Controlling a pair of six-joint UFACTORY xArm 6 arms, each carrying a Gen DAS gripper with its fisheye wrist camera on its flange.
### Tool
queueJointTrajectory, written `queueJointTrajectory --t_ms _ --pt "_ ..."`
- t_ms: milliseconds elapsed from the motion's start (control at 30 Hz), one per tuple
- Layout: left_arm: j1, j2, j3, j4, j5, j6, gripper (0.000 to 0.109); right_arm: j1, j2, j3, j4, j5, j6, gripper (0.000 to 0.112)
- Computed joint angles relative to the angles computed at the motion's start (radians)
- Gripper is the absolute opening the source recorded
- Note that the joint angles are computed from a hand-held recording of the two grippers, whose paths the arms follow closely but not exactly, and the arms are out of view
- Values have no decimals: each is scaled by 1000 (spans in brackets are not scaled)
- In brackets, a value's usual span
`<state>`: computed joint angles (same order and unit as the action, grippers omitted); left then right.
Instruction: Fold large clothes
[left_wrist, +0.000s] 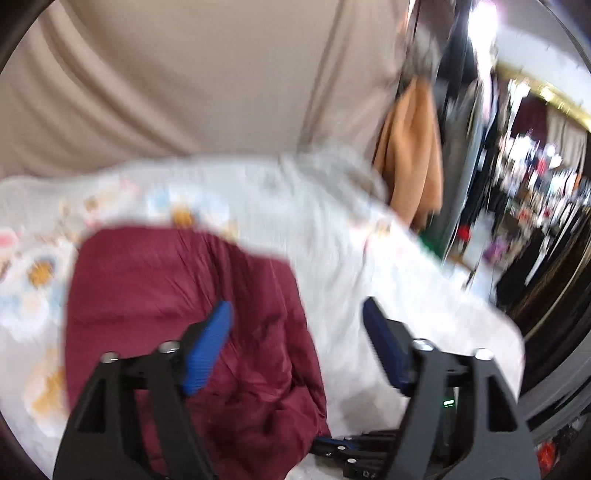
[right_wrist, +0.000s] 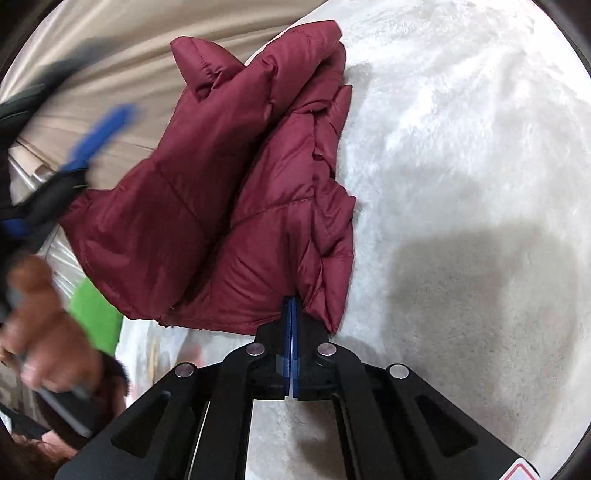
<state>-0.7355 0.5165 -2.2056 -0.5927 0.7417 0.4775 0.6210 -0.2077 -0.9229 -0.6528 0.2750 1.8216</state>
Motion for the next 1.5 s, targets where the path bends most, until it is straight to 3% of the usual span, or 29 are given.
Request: queueJointTrajectory --t_ms 100,133,267,300,333,400,600,667,700,733,800,1000,1067,1233,1300,1367,1433,1500 --pt "55 -84 81 0 -55 12 79 36 -76 11 -171 95 141 4" --pt "71 -85 81 16 -48 -2 80 22 -79 4 -225 107 168 13" --pt "129 -113 180 51 -28 -48 79 63 -160 -45 -380 259 236 16" --pt "136 -117 211 40 -23 -44 79 62 -166 -79 -371 298 188 24" --pt "143 -123 236 30 -12 -39 79 46 -165 -106 -351 309 123 43" --pt "139 -126 268 -4 7 -25 79 27 -111 -215 -296 354 -29 60" --pt "72 -173 353 -102 -30 137 78 -115 116 -420 3 290 -416 59" --pt "47 -145 322 -63 -4 134 76 -137 188 -494 71 312 -497 52" --pt "38 -132 309 -42 8 127 75 -152 218 -523 118 316 -545 35" --pt "26 -114 293 -13 18 112 74 -168 229 -517 140 292 -563 18" --pt "13 -96 288 8 23 110 73 -196 236 -499 158 233 -574 8" --pt "-32 -80 343 96 -88 98 73 -254 283 -462 269 229 -649 4" --pt "-41 -73 348 104 -103 110 73 -267 306 -432 312 180 -668 2" --pt "-57 -78 388 123 -172 128 73 -281 327 -400 317 112 -657 0" --pt "-50 -100 404 77 -158 155 73 -283 314 -390 306 104 -640 1" --pt "-25 -123 395 20 -109 168 72 -270 280 -400 199 172 -550 4" --pt "7 -176 426 -62 -137 228 72 -220 204 -413 28 298 -453 10" --pt "37 -230 453 -77 -191 243 73 -169 156 -423 -38 358 -448 10"
